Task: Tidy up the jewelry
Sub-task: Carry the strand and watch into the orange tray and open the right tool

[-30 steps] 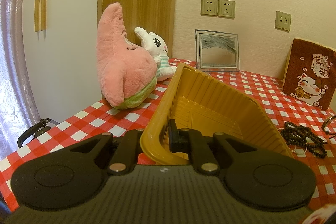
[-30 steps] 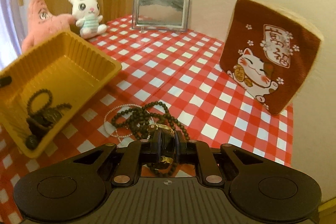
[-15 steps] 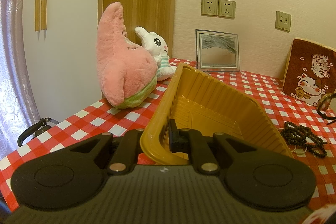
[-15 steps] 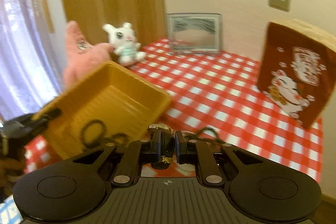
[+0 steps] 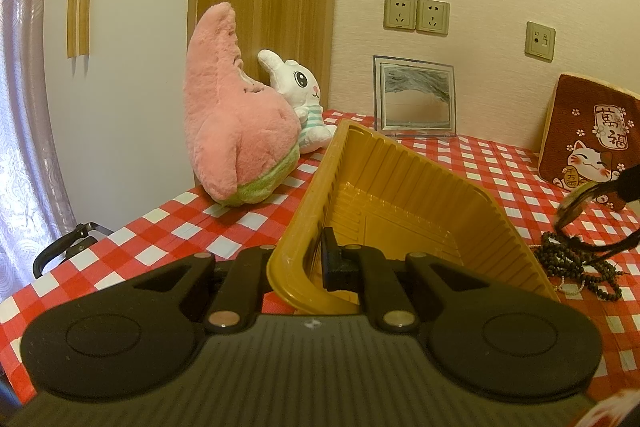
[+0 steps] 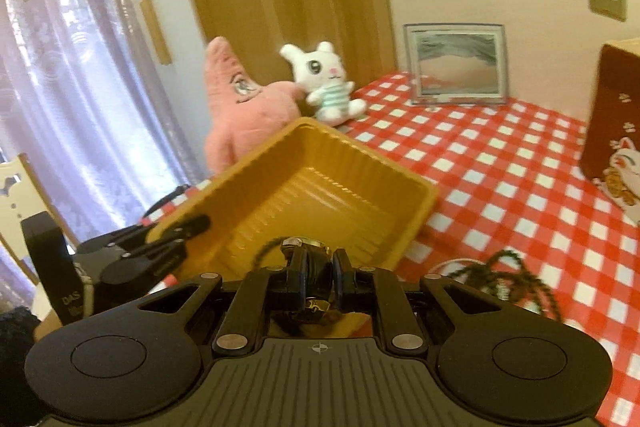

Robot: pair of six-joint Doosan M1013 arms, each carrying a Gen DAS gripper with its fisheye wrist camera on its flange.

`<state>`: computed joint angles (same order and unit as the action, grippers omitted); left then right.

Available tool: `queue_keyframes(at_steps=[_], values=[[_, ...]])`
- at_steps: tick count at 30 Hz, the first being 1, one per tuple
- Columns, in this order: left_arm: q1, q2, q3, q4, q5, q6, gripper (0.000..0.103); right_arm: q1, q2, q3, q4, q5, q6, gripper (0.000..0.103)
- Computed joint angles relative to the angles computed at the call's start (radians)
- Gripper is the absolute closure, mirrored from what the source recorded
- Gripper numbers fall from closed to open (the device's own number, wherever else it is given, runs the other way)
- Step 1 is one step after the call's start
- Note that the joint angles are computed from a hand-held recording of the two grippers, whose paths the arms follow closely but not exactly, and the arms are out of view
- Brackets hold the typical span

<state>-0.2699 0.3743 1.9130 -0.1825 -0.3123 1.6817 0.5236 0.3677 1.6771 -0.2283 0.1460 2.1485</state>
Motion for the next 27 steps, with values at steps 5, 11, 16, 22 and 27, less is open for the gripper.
queue_keyframes(at_steps=[5,11,16,22,27], values=[[0.0,0.0,0.0,0.001,0.001,-0.001,0.094,0.005,0.027,-0.029,0.148,0.007,-0.15,0.09],[0.0,0.0,-0.001,0.001,0.001,-0.001,0.094,0.01,0.062,-0.064,0.17,0.022,-0.179,0.09],[0.0,0.0,-0.001,0.0,0.001,-0.001,0.094,0.011,0.088,-0.093,0.217,0.035,-0.23,0.09],[0.0,0.0,-0.001,0.0,0.001,0.0,0.094,0.014,0.111,-0.121,0.286,0.046,-0.295,0.09],[0.0,0.0,-0.001,0.001,0.0,-0.001,0.094,0.014,0.128,-0.14,0.356,0.055,-0.355,0.09]])
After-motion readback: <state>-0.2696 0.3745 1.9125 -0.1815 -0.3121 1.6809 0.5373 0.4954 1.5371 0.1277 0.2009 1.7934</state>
